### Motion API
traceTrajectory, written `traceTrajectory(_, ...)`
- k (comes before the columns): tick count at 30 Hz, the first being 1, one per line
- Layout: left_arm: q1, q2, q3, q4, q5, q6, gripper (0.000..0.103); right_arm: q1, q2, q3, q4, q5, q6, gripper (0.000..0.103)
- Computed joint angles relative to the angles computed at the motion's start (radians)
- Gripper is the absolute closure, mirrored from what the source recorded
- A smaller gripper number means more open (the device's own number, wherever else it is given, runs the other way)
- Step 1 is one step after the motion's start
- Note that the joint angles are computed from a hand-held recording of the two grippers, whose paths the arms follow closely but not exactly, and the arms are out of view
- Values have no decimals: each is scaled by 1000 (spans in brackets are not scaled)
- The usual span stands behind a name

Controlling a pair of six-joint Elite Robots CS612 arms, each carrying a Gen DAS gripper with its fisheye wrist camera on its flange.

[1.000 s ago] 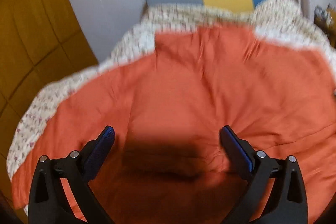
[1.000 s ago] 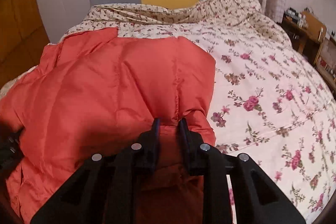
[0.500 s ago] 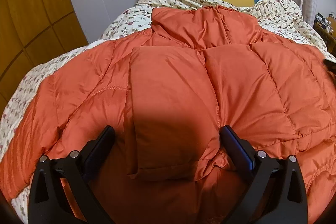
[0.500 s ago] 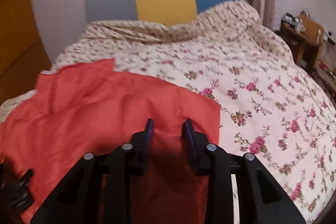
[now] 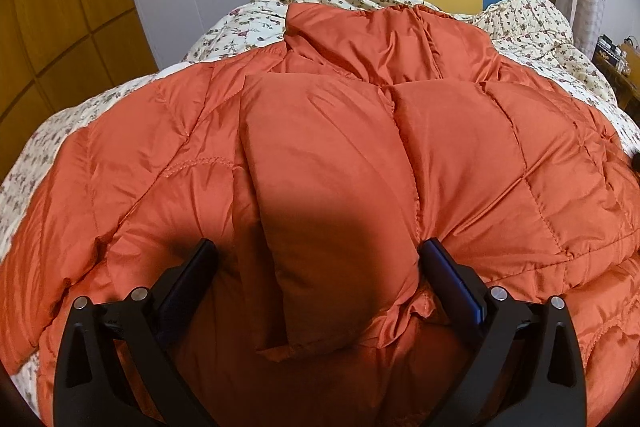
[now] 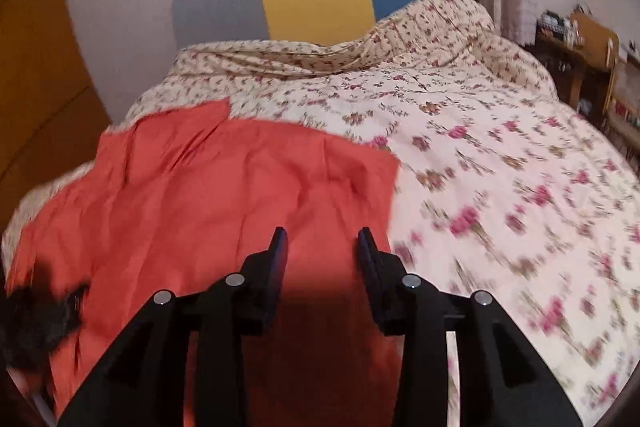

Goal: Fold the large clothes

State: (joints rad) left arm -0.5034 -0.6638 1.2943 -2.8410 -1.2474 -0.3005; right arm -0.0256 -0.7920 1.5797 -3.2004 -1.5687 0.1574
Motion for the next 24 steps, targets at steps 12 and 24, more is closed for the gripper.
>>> traceTrajectory(12,2,-5,-4,25,-8,-3,3,14,14,-26,163,-142,70,33)
traceTrajectory(24,61,-144,239,-224,-10,-312,3,27,20,-42,185,-229,75,19)
